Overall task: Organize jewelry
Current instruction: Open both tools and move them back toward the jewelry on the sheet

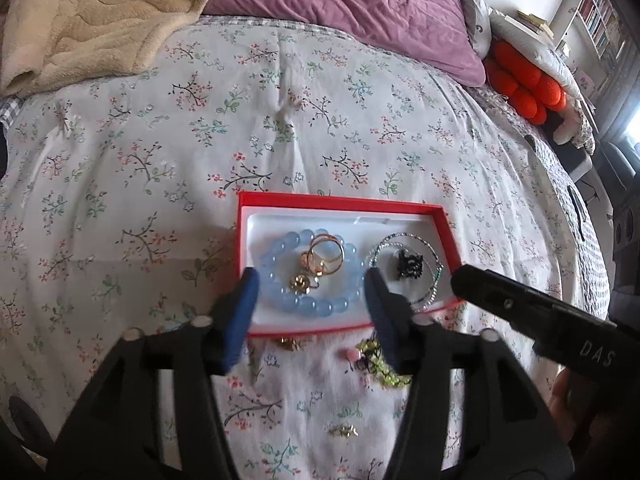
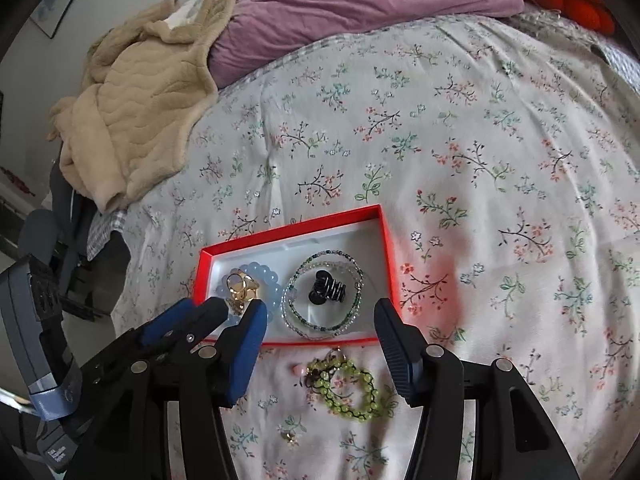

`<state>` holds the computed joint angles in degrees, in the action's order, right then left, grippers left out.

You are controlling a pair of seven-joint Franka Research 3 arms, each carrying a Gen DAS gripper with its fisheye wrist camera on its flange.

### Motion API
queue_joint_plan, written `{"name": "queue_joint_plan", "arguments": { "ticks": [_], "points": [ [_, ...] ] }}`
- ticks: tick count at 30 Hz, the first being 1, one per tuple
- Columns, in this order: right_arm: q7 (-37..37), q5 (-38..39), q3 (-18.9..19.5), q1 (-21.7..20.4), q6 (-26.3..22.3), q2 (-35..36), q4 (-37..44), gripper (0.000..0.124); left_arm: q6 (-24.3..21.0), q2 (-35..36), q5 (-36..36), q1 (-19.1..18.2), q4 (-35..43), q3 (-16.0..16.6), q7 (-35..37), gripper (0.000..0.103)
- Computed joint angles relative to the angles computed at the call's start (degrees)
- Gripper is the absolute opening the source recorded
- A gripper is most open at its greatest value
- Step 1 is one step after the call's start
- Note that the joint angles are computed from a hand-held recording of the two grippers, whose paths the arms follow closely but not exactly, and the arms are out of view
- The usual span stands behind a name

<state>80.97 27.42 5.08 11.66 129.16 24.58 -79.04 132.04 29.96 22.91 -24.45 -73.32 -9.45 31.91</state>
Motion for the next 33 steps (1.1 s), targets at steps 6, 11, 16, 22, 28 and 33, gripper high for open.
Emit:
{"name": "queue_joint_plan", "arguments": {
  "ticks": [6,11,16,22,28,33],
  "points": [
    [-1.34,0.81,-0.12,-0.57,0.11,-2.40,-2.88,0.064,0.85,-2.68,-0.31,0.05,-3.61,-0.67,-0.32,0.079],
    [-1.73,0.45,-0.64,-0.52,0.66,-4.52,-5.68,0.075,-0.01,-4.25,-1.52,0.36,-5.94,-1.57,-0.42,0.086],
    [-1.31,-1.88,-1.34,-0.02,0.32,-6.10,-7.90,0.081,-1.81,-5.04,-4.02,0.86,-7.38,-2.64,0.12,0.088],
    [-0.53,-5.78,-2.08,0.74,-1.26,-7.45,-10.32,0.083,-4.89,-5.18,-6.70,1.13,-7.87,-3.59,1.74,0.088],
    [0.56,-9.18,-2.64,1.16,-3.20,-8.04,-12.16,0.083,-6.11,-5.52,-8.83,1.40,-9.06,-4.21,2.86,0.088],
    [1.19,-11.85,-2.91,1.55,-4.55,-8.02,-12.95,0.083,-6.08,-5.09,-11.84,2.00,-9.59,-5.03,4.14,0.088]
  ]
}}
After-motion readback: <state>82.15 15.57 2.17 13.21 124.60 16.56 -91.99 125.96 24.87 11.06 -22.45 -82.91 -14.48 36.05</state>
